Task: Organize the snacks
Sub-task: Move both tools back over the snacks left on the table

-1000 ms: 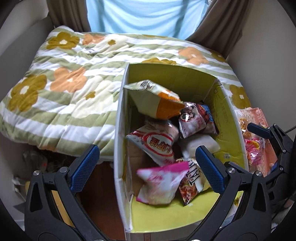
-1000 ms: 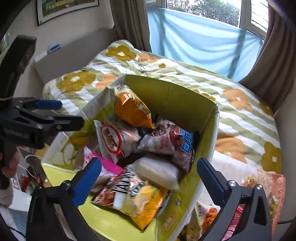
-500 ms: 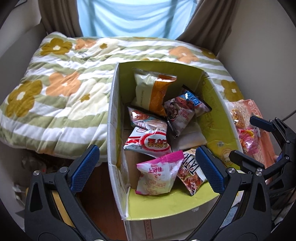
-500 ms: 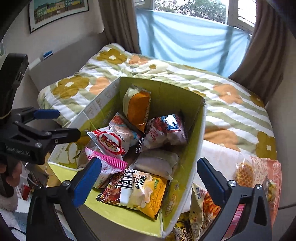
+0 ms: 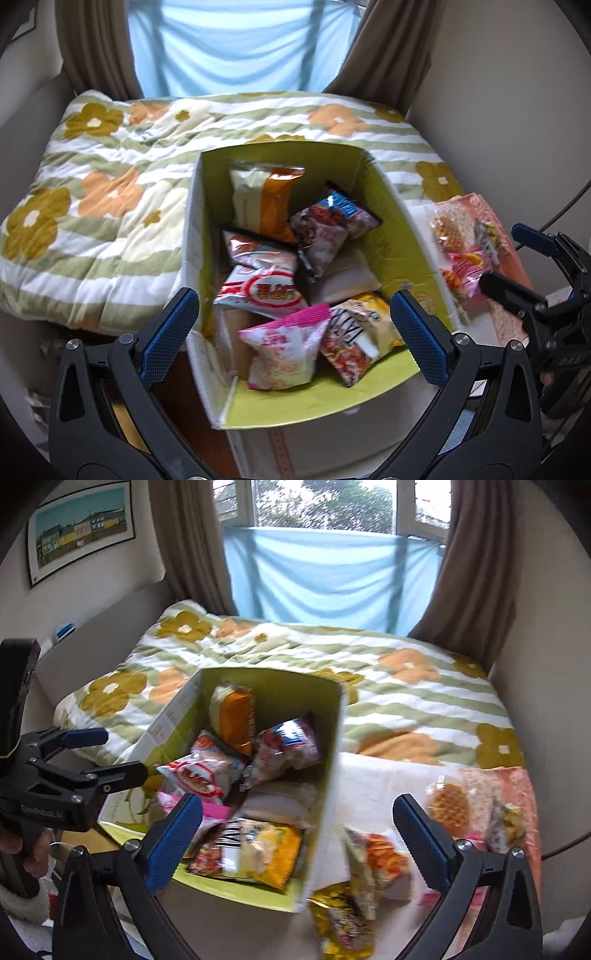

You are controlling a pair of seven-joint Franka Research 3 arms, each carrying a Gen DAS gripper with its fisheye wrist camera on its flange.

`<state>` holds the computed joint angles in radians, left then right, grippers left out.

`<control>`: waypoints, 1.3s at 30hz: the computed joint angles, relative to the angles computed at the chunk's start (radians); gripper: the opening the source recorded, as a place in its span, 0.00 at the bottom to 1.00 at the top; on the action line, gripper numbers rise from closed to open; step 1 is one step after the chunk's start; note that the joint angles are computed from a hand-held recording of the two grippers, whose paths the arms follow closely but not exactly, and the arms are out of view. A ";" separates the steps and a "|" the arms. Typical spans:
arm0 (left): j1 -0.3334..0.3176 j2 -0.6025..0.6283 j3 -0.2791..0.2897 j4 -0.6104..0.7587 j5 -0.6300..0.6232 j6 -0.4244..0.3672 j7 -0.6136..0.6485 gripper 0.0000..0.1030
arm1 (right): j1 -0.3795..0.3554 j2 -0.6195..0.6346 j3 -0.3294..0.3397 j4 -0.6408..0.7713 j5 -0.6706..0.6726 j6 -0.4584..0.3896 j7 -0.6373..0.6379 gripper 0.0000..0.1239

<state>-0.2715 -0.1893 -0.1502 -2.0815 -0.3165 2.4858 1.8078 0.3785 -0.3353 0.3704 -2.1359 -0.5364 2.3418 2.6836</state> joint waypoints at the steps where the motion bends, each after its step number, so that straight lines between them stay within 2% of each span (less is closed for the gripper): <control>1: -0.002 -0.004 -0.007 -0.002 0.005 0.003 -0.012 1.00 | 0.001 -0.025 -0.008 -0.020 0.005 0.000 -0.001 0.83; 6: -0.022 -0.025 -0.042 -0.020 0.058 0.037 -0.111 1.00 | -0.028 -0.173 -0.041 -0.135 0.063 -0.004 -0.059 0.83; 13: -0.075 -0.041 -0.105 -0.045 0.163 0.076 -0.375 1.00 | -0.048 -0.374 -0.134 -0.320 0.209 0.037 -0.236 0.83; 16: -0.087 -0.035 -0.155 -0.038 0.283 0.064 -0.526 1.00 | -0.050 -0.444 -0.176 -0.395 0.268 0.046 -0.330 0.83; 18: -0.096 -0.031 -0.190 -0.037 0.367 0.050 -0.652 1.00 | -0.051 -0.476 -0.210 -0.438 0.311 0.055 -0.397 0.83; 21: -0.118 -0.024 -0.210 -0.039 0.438 0.024 -0.802 1.00 | -0.068 -0.509 -0.237 -0.492 0.358 0.078 -0.470 0.83; 27: -0.167 -0.001 -0.247 -0.065 0.538 -0.026 -1.098 1.00 | -0.080 -0.465 -0.287 -0.557 0.478 0.154 -0.608 0.83; 30: -0.193 0.028 -0.254 -0.083 0.571 -0.024 -1.192 1.00 | -0.101 -0.417 -0.272 -0.578 0.528 0.193 -0.639 0.83; 33: -0.210 0.073 -0.264 -0.109 0.642 0.010 -1.303 1.00 | -0.159 -0.387 -0.200 -0.602 0.531 0.231 -0.631 0.83; 39: -0.247 0.189 -0.246 -0.096 0.736 0.044 -1.385 1.00 | -0.196 -0.333 -0.145 -0.649 0.562 0.320 -0.583 0.83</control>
